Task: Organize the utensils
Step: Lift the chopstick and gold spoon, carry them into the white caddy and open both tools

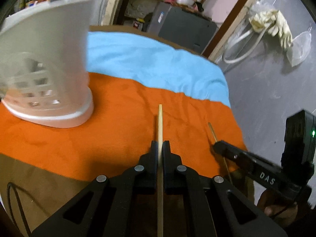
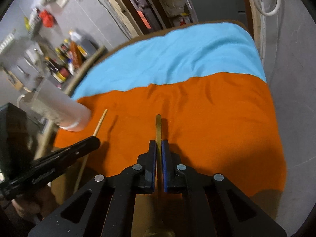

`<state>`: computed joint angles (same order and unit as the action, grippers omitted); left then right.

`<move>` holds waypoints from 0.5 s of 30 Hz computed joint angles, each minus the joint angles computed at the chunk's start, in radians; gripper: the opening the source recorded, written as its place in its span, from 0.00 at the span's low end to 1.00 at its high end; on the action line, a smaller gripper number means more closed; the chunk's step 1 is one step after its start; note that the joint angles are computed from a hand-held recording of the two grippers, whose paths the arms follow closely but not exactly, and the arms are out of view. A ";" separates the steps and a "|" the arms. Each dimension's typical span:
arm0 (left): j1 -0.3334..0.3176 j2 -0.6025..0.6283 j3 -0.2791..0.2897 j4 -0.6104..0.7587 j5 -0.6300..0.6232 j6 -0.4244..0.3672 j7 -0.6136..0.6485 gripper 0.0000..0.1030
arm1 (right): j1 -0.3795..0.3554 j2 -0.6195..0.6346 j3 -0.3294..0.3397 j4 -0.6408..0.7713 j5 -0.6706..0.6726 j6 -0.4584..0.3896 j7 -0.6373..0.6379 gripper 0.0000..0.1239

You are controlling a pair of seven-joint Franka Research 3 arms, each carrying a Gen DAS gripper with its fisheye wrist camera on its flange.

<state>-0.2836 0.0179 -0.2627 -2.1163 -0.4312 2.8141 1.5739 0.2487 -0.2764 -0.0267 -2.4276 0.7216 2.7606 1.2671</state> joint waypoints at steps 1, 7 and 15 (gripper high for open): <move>-0.001 -0.015 -0.001 -0.017 -0.005 0.025 0.001 0.02 | 0.011 -0.014 -0.001 -0.012 0.020 0.016 -0.017 0.03; -0.053 -0.108 0.021 -0.122 -0.019 0.207 0.025 0.02 | 0.134 -0.068 -0.050 -0.049 0.250 0.151 -0.243 0.03; -0.147 -0.158 0.114 -0.174 0.062 0.317 -0.015 0.02 | 0.253 -0.053 -0.077 0.007 0.562 0.277 -0.549 0.03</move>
